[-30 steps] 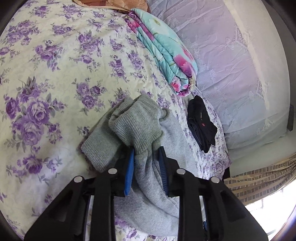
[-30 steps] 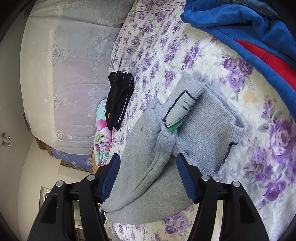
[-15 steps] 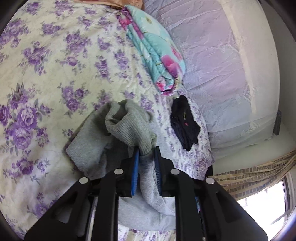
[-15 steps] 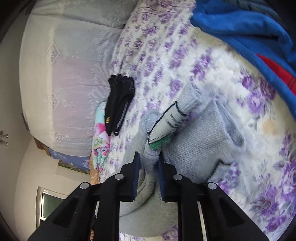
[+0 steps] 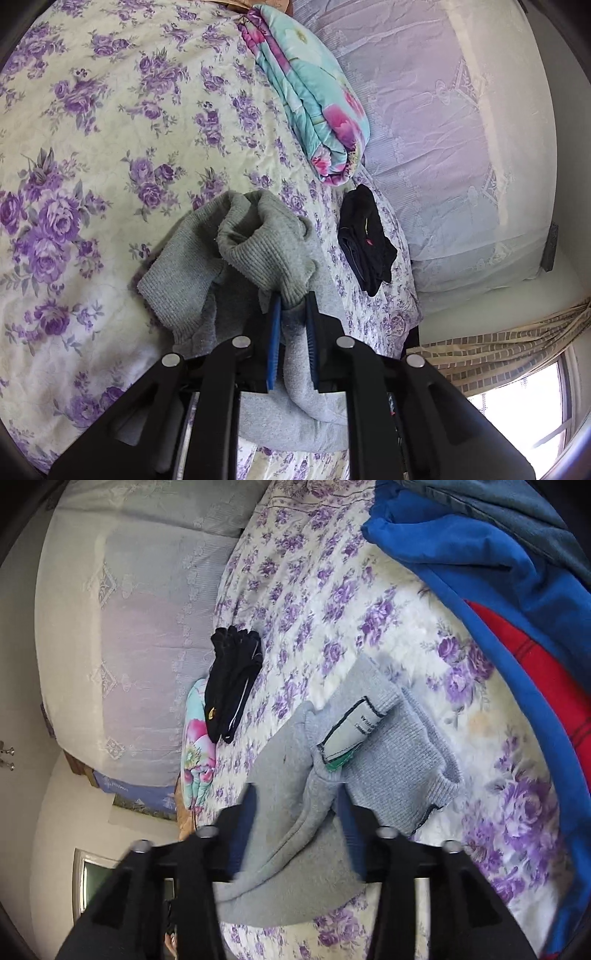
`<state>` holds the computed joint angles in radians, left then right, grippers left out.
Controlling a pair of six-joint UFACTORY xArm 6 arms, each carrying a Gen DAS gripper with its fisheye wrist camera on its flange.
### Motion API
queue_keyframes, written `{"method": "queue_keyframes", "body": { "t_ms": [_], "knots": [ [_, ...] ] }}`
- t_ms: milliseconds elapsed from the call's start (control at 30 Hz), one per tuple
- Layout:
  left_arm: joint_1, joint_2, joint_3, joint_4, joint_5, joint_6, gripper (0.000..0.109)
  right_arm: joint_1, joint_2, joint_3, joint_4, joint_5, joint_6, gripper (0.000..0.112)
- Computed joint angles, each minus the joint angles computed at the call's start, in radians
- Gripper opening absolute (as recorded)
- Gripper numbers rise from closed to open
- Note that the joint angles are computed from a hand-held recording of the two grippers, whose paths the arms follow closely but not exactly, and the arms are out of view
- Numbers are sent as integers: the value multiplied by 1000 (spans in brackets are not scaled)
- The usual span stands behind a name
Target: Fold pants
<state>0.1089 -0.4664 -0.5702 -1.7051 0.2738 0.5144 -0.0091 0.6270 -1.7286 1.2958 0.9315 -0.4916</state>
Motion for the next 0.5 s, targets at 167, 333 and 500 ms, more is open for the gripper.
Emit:
{"method": "queue_keyframes", "body": {
  "t_ms": [167,333,500],
  "knots": [
    [-5,10,-8,-3,-8,10,12,23,35,-21,19,-16,15,52],
    [14,17,-20,-34,25,31,12,32,59,-61,41,-42,-16,20],
    [2,-27,-29,39,25,-5,12,12,33,-70,67,23,-77,18]
  ]
}}
